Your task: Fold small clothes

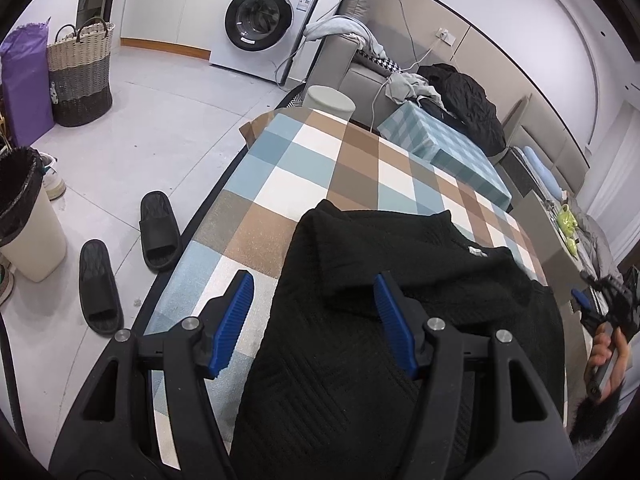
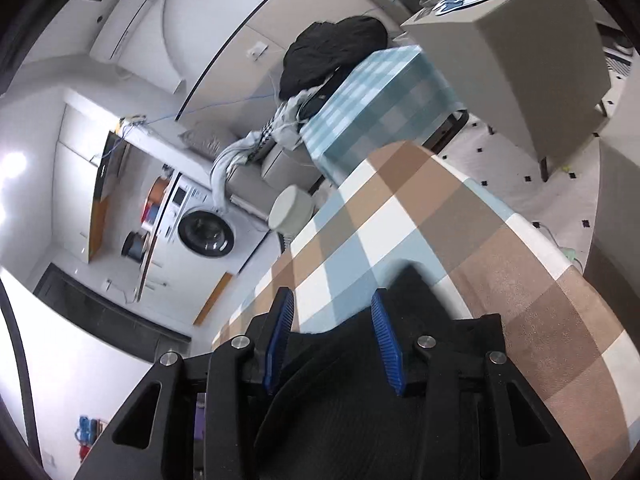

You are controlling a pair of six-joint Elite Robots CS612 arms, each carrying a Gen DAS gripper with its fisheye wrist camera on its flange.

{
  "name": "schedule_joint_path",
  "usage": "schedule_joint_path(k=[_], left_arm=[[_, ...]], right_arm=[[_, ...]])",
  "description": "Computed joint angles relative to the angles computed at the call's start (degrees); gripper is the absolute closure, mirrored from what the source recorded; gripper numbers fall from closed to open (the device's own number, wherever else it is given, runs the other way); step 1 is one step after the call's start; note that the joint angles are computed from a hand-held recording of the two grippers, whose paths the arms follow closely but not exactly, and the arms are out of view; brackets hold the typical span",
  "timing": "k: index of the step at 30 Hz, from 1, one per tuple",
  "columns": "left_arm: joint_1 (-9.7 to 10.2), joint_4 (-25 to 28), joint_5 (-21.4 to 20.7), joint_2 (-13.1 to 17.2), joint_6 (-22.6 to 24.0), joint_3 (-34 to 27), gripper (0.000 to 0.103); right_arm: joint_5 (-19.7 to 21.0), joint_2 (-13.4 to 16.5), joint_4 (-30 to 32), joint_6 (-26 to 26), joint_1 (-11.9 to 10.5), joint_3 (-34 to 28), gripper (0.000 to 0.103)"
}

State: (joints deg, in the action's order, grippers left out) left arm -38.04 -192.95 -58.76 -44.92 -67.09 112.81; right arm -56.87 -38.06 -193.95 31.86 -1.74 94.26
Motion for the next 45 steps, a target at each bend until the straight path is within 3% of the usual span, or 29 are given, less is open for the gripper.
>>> schedule_joint_path(k=[4, 10, 13, 14, 15, 17, 20, 22, 23, 24, 25, 27, 28, 30, 34, 39, 45], left_arm=[[0.34, -0.19, -2.07, 0.44, 0.56, -0.74, 0.044], [1.09, 0.47, -7.19, 1.65, 4.3, -3.27, 0.044], [1.46, 0.83, -6.98, 2.56, 3.53, -4.53, 0.044], [1.65, -0.26, -6.77, 3.0, 3.32, -4.83, 0.051], [1.81, -1.07, -6.82, 3.29, 3.36, -5.04, 0.072], [2.54, -1.74, -7.47, 3.8, 3.6, -6.0, 0.1], [2.76, -4.51, -3.9, 4.36, 4.56, -7.01, 0.101], [2.57, -6.46, 2.36, 4.84, 5.47, -8.25, 0.101], [2.55, -6.74, 4.14, 5.01, 5.6, -8.64, 0.1], [2.58, -4.85, 6.17, 4.91, 4.65, -9.26, 0.092], [2.94, -0.56, 6.26, 4.44, 3.12, -10.01, 0.084], [3.29, 2.52, 5.37, 3.83, 1.47, -10.08, 0.044], [3.14, 1.32, 6.09, 4.0, 0.42, -9.73, 0.04], [2.94, -0.11, 6.39, 4.0, 0.31, -9.03, 0.038], [2.66, 1.75, 4.25, 3.02, 0.65, -7.41, 0.037], [1.35, 4.18, 4.53, 1.66, -0.16, -4.86, 0.037], [-0.31, 5.39, 3.9, 0.22, -2.39, -1.72, 0.037]], right_arm=[[0.55, -1.54, 6.03, -5.9, -0.11, 2.08, 0.061], [1.0, -3.21, 8.48, -11.83, -0.46, 6.09, 0.06], [1.82, -3.77, 9.27, -13.89, -0.51, 7.39, 0.06], [1.79, -3.96, 9.08, -14.48, -0.49, 7.81, 0.06], [1.6, -4.14, 9.01, -15.18, -0.44, 8.16, 0.06], [0.98, -4.73, 9.45, -16.71, -0.3, 9.12, 0.06], [0.76, -5.2, 9.95, -17.84, -0.46, 9.96, 0.06], [0.03, -5.56, 9.75, -17.99, -0.64, 10.53, 0.06], [-0.6, -5.76, 9.78, -17.96, -0.74, 10.85, 0.06], [-0.93, -5.94, 10.04, -18.1, -0.84, 11.01, 0.06], [-1.38, -6.19, 10.18, -18.19, -1.02, 11.38, 0.06], [-2.09, -6.62, 10.21, -18.48, -1.33, 11.94, 0.06], [-2.71, -6.95, 9.73, -18.67, -1.51, 12.47, 0.06], [-3.73, -7.46, 8.87, -18.89, -1.74, 13.26, 0.059], [-5.93, -8.04, 8.62, -20.4, -1.77, 13.97, 0.055], [-10.81, -8.61, 8.89, -24.03, -0.98, 14.35, 0.055], [-14.33, -6.96, 10.11, -26.47, 0.11, 11.52, 0.054]])
